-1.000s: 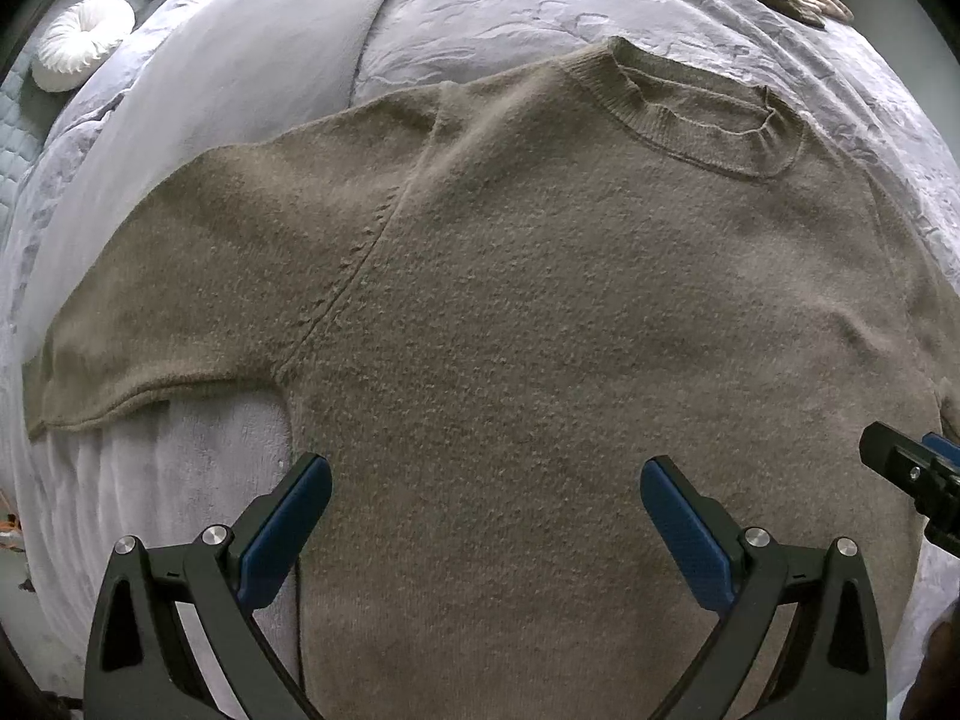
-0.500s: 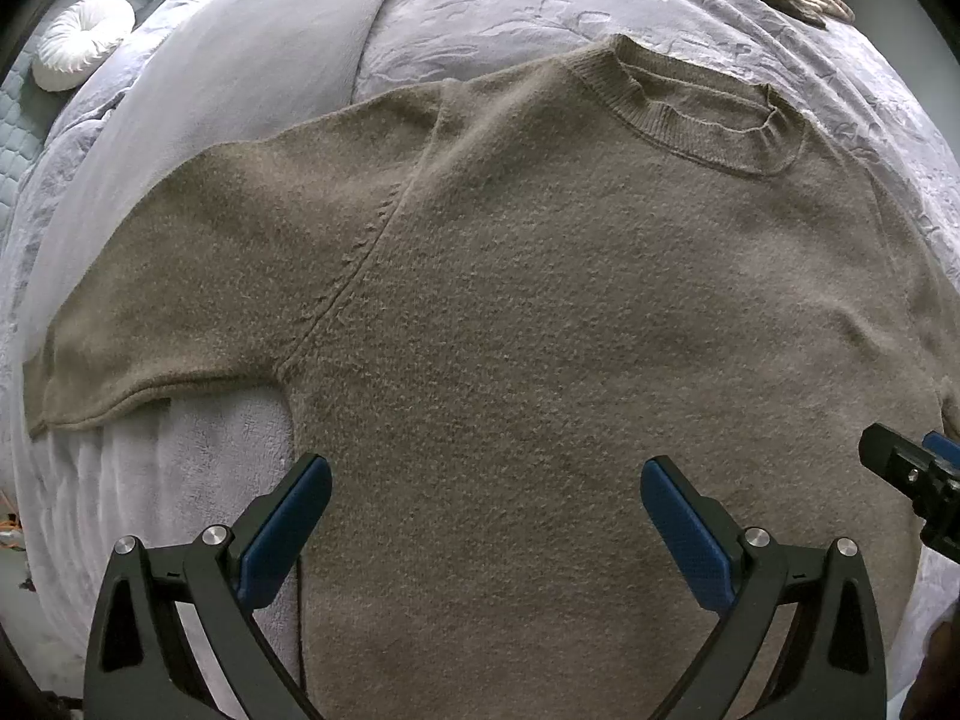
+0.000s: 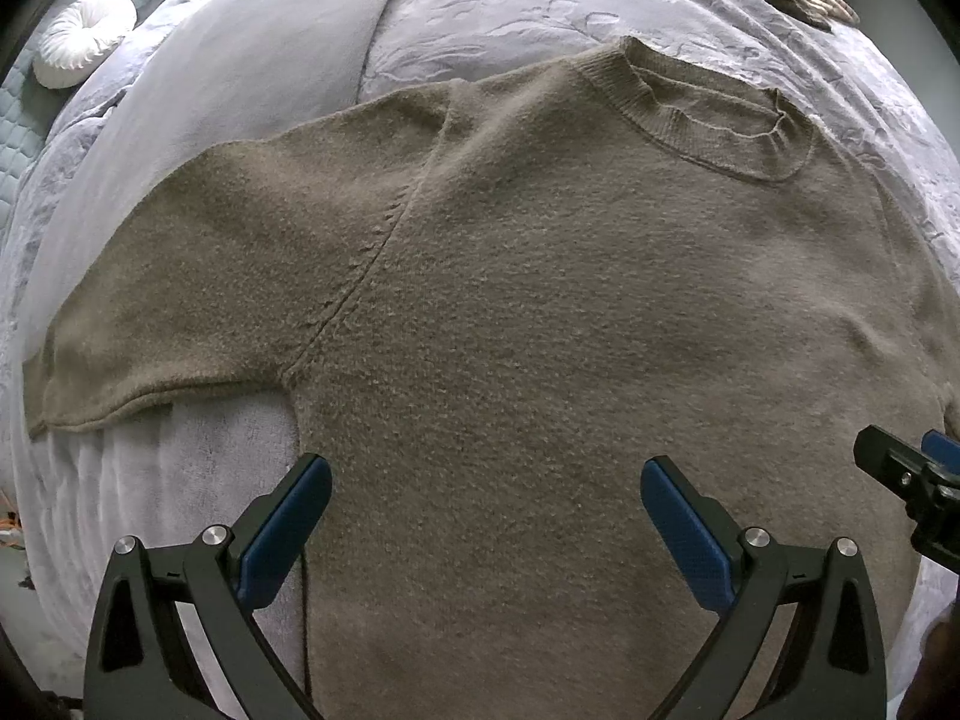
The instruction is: Fold small clothes
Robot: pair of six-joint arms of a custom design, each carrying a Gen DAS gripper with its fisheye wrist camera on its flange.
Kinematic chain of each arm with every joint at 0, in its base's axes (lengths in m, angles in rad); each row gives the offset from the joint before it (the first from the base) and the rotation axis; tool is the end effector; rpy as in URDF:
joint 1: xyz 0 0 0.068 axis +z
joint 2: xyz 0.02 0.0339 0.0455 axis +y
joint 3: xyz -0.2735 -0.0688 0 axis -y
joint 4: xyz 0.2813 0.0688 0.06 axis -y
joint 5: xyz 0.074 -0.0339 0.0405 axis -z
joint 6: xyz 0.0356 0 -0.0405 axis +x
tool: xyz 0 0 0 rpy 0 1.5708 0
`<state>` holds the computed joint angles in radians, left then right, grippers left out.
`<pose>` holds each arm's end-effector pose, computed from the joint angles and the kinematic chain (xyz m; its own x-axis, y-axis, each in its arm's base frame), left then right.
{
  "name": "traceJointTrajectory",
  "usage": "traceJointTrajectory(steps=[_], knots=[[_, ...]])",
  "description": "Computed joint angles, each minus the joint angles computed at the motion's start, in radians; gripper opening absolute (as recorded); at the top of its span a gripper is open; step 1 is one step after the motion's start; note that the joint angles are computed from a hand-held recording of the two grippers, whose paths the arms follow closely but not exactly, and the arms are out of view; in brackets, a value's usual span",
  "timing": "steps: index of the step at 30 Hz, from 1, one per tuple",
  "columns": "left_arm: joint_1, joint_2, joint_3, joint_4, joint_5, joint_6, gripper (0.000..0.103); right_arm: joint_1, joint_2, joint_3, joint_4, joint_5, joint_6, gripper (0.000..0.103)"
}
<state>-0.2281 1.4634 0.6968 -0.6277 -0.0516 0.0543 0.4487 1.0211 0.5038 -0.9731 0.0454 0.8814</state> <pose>0.2480 -0.0557 0.1257 -0.9458 0.2752 -0.1726 0.2687 0.9613 0.0602 0.1449 0.0680 0.1505 -0.9031 0.4207 -0.0860 0.4195 0.9072 0.0332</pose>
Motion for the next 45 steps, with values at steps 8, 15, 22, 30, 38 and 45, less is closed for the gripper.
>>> traceJointTrajectory(steps=[8, 15, 22, 30, 38, 45], knots=[[-0.02, -0.024, -0.03, 0.004, -0.007, -0.023, 0.103, 0.021, 0.043, 0.022, 0.011, 0.003, 0.021, 0.103], [-0.017, -0.02, -0.032, 0.011, -0.005, -0.019, 0.103, 0.018, 0.055, 0.023, 0.018, 0.001, 0.015, 0.103], [-0.017, -0.007, -0.029, 0.018, -0.002, -0.023, 0.103, 0.017, 0.059, 0.015, 0.023, 0.008, 0.006, 0.103], [0.021, -0.023, -0.021, 0.001, 0.01, 0.014, 0.103, 0.036, 0.113, 0.059, 0.022, 0.016, 0.016, 0.103], [0.032, -0.04, -0.032, -0.003, 0.017, 0.022, 0.103, 0.034, 0.142, 0.082, 0.021, 0.018, 0.011, 0.103], [0.036, -0.045, -0.021, -0.016, 0.024, 0.02, 0.103, 0.058, 0.165, 0.1, 0.013, 0.023, 0.032, 0.103]])
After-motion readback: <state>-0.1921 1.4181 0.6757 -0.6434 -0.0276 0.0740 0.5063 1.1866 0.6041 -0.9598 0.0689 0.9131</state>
